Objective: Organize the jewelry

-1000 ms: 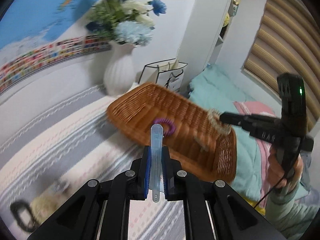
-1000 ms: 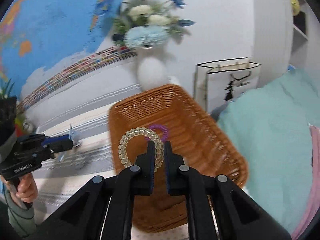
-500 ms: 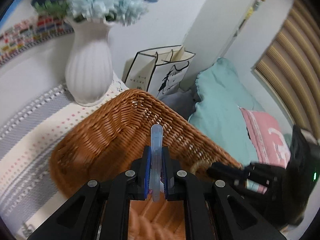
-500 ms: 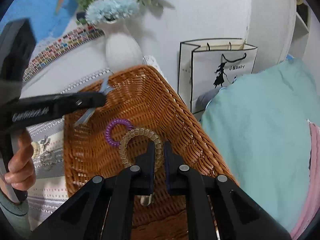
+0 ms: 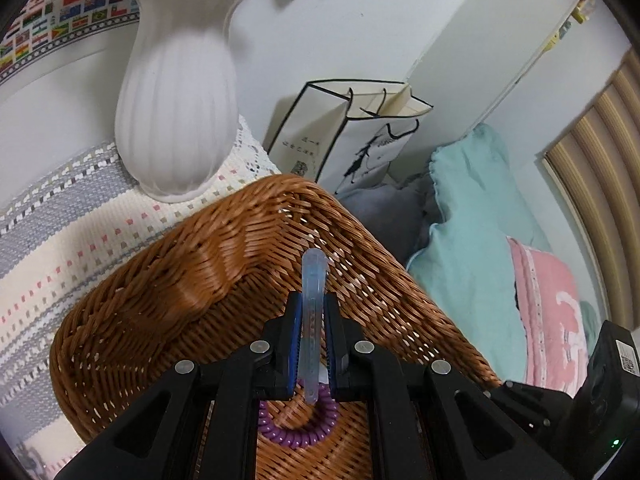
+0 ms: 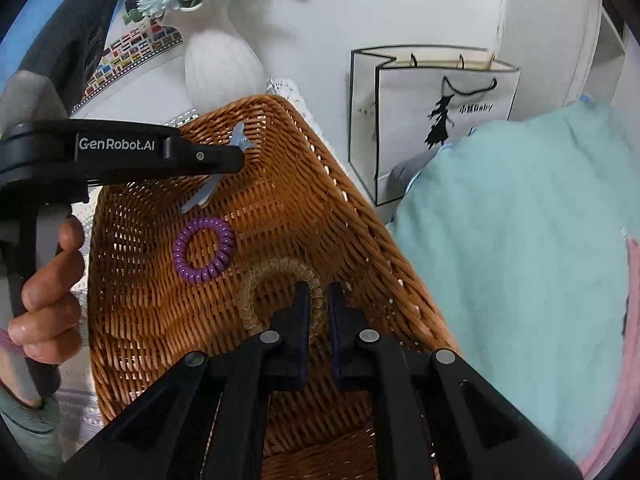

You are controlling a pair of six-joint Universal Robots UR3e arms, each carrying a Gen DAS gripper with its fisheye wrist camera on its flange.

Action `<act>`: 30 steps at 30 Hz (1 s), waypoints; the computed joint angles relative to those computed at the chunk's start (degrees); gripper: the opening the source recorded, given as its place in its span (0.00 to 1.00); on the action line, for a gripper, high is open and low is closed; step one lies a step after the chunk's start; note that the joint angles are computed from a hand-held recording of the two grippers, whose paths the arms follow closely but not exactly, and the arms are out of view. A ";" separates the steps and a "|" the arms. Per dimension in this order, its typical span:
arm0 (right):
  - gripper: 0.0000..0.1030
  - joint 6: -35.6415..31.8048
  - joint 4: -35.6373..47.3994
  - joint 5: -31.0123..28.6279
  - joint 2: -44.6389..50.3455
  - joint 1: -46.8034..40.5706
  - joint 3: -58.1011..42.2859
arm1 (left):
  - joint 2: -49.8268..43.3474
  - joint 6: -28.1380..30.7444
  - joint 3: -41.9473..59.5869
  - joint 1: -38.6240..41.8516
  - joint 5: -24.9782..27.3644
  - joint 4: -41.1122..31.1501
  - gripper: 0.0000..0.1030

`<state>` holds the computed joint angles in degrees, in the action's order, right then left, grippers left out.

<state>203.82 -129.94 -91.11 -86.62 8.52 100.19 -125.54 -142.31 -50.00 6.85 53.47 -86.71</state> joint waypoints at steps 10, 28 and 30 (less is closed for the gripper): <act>0.12 2.58 0.39 1.69 -5.32 0.45 2.55 | 10.36 8.86 -9.41 5.70 -4.84 -2.73 0.42; 0.38 11.65 2.51 -7.27 5.28 22.00 -18.49 | 26.32 55.80 -9.43 47.22 -11.56 -46.38 0.50; 0.38 11.64 4.26 -8.57 10.10 24.99 -25.02 | 25.72 58.43 -8.75 52.80 -12.07 -46.23 0.50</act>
